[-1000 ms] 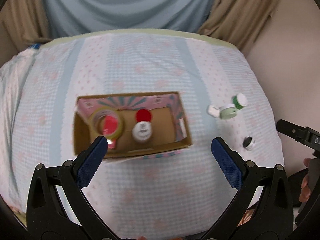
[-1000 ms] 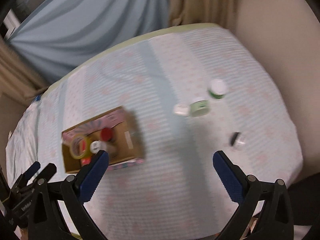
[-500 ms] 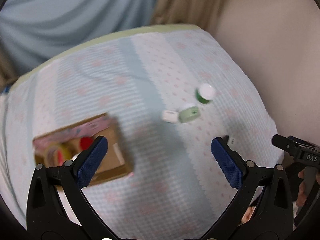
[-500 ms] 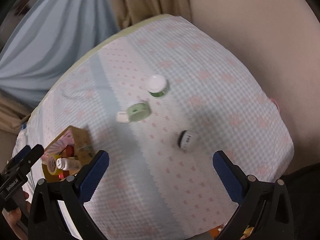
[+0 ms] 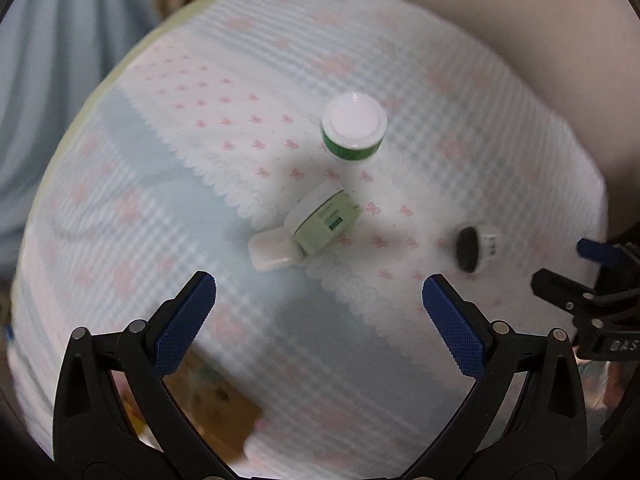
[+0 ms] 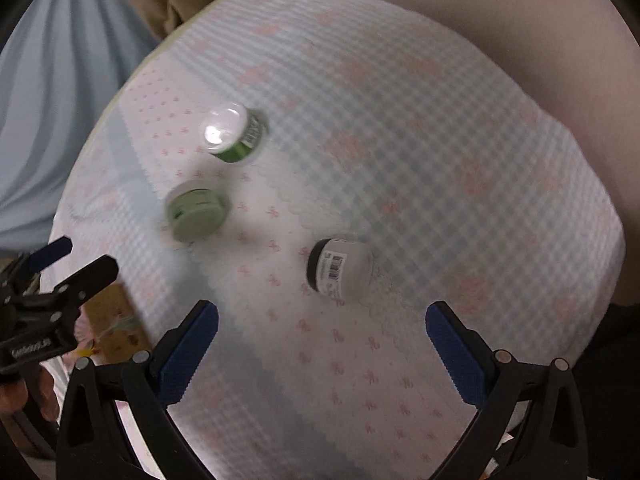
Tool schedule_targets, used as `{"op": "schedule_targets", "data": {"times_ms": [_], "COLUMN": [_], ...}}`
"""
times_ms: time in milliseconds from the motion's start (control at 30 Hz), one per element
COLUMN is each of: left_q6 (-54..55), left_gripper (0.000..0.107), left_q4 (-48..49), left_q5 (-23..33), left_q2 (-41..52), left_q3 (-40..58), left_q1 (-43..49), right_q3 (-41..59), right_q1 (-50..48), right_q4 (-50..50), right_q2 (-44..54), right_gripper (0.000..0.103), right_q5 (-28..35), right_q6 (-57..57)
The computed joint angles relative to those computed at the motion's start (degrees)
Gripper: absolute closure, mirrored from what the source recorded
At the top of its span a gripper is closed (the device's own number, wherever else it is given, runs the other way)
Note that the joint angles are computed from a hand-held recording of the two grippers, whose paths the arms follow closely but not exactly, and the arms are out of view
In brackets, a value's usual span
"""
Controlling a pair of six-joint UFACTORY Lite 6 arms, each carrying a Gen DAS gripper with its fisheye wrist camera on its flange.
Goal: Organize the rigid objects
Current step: 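Grasp the pale green jar with the left tool while the right tool grasps the black-lidded jar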
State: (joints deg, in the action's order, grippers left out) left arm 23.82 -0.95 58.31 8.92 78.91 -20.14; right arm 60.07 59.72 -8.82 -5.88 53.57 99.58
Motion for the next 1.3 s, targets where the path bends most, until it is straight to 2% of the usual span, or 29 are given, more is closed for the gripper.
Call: {"op": "schedule_targets", "data": {"times_ms": [133, 267, 400, 567, 600, 633, 667, 733, 767, 833, 867, 933, 1000, 1300], "left_q6": [1.74, 3.75, 6.22, 10.61, 11.58, 12.45, 13.19, 15.59, 16.03, 16.04, 15.87, 16.26, 14.90, 12.44], "left_gripper": [0.004, 0.004, 0.007, 0.009, 0.009, 0.009, 0.009, 0.011, 0.013, 0.031, 0.035, 0.052, 0.059, 0.066], "left_q4": [3.70, 5.86, 7.29, 7.37, 7.09, 6.59, 5.93, 3.99, 3.87, 4.53, 4.82, 4.37, 6.26, 4.15], "left_q5": [-7.20, -11.33, -13.02, -13.66, -13.00, -12.36, -11.92, -10.31, -9.92, -9.27, -8.88, -8.43, -9.36, -9.99], "left_q2": [5.31, 10.74, 17.58, 24.04, 25.46, 26.70, 27.36, 29.03, 29.67, 31.00, 31.65, 32.19, 32.22, 30.47], "left_q3": [-2.73, -2.78, 0.85, 5.25, 6.49, 7.70, 8.45, 10.60, 11.24, 12.31, 12.86, 12.80, 12.00, 10.16], "left_q1": [-3.38, -4.60, -5.04, -4.98, -4.96, -4.84, -4.70, -4.04, -3.90, -3.98, -4.04, -4.08, -4.56, -4.25], "right_q3": [-5.85, -9.73, -10.67, -8.50, -8.10, -7.93, -7.71, -6.17, -5.80, -4.84, -4.37, -3.93, -3.89, -7.28], "right_q1": [-0.85, -3.08, -5.30, -7.16, -7.56, -7.74, -8.00, -8.26, -8.17, -7.85, -7.82, -7.94, -8.76, -11.31], "right_q4": [0.66, 3.82, 6.36, 7.81, 9.13, 9.75, 10.60, 11.36, 11.07, 10.39, 10.41, 11.31, 12.84, 14.81], "right_q2": [1.32, 4.65, 8.31, 13.53, 14.58, 15.18, 15.69, 17.36, 17.81, 18.68, 19.26, 20.04, 21.30, 20.08], "right_gripper": [0.000, 0.005, 0.005, 0.005, 0.007, 0.017, 0.021, 0.023, 0.024, 0.030, 0.031, 0.041, 0.049, 0.050], "right_q5": [-7.17, -14.68, -19.82, -21.50, -21.61, -21.92, -22.12, -21.17, -20.93, -19.77, -19.68, -19.08, -19.94, -23.63], "right_q6": [1.91, 0.22, -1.82, -4.09, -5.04, -5.21, -6.01, -7.13, -6.96, -6.39, -6.34, -7.04, -8.84, -12.61]}}
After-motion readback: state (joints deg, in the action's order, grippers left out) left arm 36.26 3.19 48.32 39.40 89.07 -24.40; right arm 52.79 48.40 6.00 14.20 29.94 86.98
